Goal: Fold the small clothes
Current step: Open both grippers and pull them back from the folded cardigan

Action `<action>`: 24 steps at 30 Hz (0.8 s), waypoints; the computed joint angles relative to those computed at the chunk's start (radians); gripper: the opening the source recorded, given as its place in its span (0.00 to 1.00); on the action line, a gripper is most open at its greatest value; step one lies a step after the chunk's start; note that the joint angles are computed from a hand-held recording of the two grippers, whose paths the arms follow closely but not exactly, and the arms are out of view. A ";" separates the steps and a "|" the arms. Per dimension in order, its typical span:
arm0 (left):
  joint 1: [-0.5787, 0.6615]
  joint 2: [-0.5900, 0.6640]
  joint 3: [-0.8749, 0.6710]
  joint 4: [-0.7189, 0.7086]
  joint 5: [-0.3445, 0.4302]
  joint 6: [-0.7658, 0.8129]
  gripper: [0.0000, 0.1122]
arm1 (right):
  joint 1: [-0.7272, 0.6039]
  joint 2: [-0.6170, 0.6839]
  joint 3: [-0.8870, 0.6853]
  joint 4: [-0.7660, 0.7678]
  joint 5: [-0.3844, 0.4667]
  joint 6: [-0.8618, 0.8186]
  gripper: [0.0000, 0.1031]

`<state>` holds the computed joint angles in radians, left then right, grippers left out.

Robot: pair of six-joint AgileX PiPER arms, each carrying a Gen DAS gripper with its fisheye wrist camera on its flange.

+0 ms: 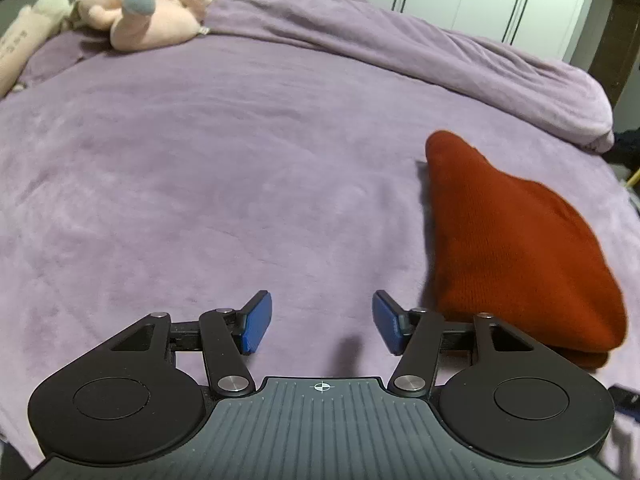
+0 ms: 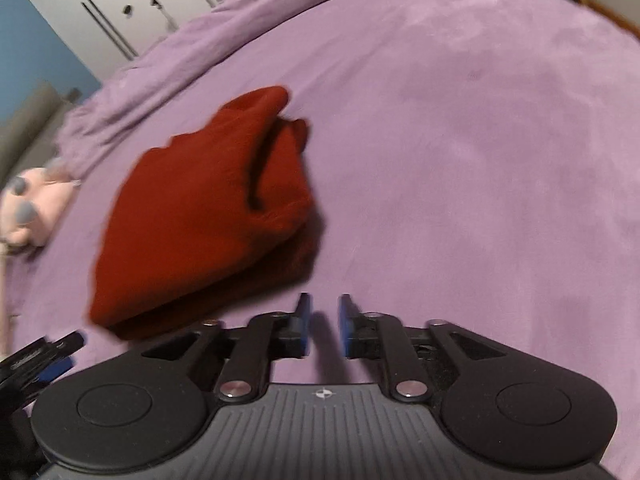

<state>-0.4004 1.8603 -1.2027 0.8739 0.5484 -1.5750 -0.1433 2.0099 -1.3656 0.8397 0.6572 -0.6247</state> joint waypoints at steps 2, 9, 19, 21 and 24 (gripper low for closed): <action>0.026 -0.055 0.030 -0.111 -0.036 0.117 0.74 | 0.013 -0.048 0.054 -0.020 -0.011 -0.036 0.51; -0.094 -0.104 0.002 -0.260 0.039 0.388 0.86 | 0.122 -0.167 0.153 -0.248 -0.049 0.066 0.83; -0.150 -0.008 -0.234 -0.338 0.267 0.577 0.90 | 0.268 -0.181 -0.006 -0.589 -0.009 0.409 0.96; -0.139 0.006 -0.275 -0.377 0.285 0.635 0.90 | 0.291 -0.161 -0.061 -0.651 0.018 0.461 0.96; -0.125 0.029 -0.324 -0.414 0.308 0.669 0.90 | 0.311 -0.112 -0.158 -0.689 0.092 0.495 0.96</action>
